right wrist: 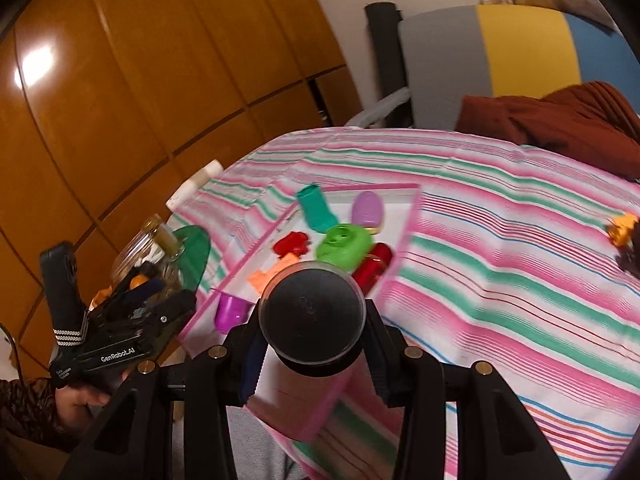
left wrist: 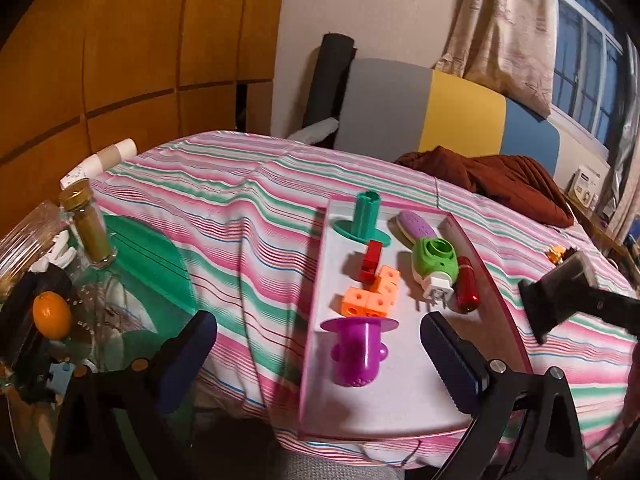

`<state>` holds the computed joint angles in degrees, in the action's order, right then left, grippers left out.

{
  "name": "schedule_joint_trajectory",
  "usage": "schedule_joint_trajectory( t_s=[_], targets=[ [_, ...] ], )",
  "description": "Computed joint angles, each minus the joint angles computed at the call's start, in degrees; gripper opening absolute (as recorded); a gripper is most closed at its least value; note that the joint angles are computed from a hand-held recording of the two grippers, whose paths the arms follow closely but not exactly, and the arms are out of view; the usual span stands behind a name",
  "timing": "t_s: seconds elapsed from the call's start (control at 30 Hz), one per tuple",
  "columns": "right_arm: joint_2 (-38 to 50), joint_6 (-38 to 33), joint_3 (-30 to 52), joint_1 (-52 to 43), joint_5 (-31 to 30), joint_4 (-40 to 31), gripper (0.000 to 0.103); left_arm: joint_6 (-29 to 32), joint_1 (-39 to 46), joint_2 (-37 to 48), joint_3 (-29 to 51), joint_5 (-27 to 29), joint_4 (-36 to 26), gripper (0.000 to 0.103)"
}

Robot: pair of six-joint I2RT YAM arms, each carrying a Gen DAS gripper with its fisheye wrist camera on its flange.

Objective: Organize rigid objects
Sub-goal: 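Carry the black-lidded canister into the tray and open the right tool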

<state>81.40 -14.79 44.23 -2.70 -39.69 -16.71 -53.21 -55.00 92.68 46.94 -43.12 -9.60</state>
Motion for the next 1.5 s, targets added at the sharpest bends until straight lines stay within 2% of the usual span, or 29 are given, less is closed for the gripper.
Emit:
schedule_joint_trajectory(
  t_s=[0.1, 0.37, 0.67, 0.93, 1.1, 1.5],
  targets=[
    [0.0, 1.0, 0.5, 5.5, 5.8, -0.4, 0.044, -1.7, 0.0, -1.4, -1.1, -1.1, -0.8, 0.103],
    [2.4, 3.4, 0.6, 17.5, 15.3, 2.2, 0.044, -5.1, 0.7, -4.9, -4.6, -1.7, -1.5, 0.103],
    [4.5, 4.6, 1.4, 23.3, 24.5, 3.4, 0.044, -7.5, 1.0, -5.1, -4.9, -1.1, -3.3, 0.103],
    [7.8, 7.2, 3.8, 23.5, 26.0, 3.7, 0.044, -8.7, 0.5, -3.8, -2.4, -2.3, -8.6, 0.103],
    [8.5, 8.4, 4.5, 24.3, 27.2, 4.2, 0.044, -9.0, 0.7, -3.8, -2.3, -1.8, -9.0, 0.103],
    [7.6, 8.5, 4.0, 24.2, 25.7, 3.6, 0.047, -10.1, 0.5, -2.1, -0.5, -1.8, -12.0, 0.103]
  ],
)
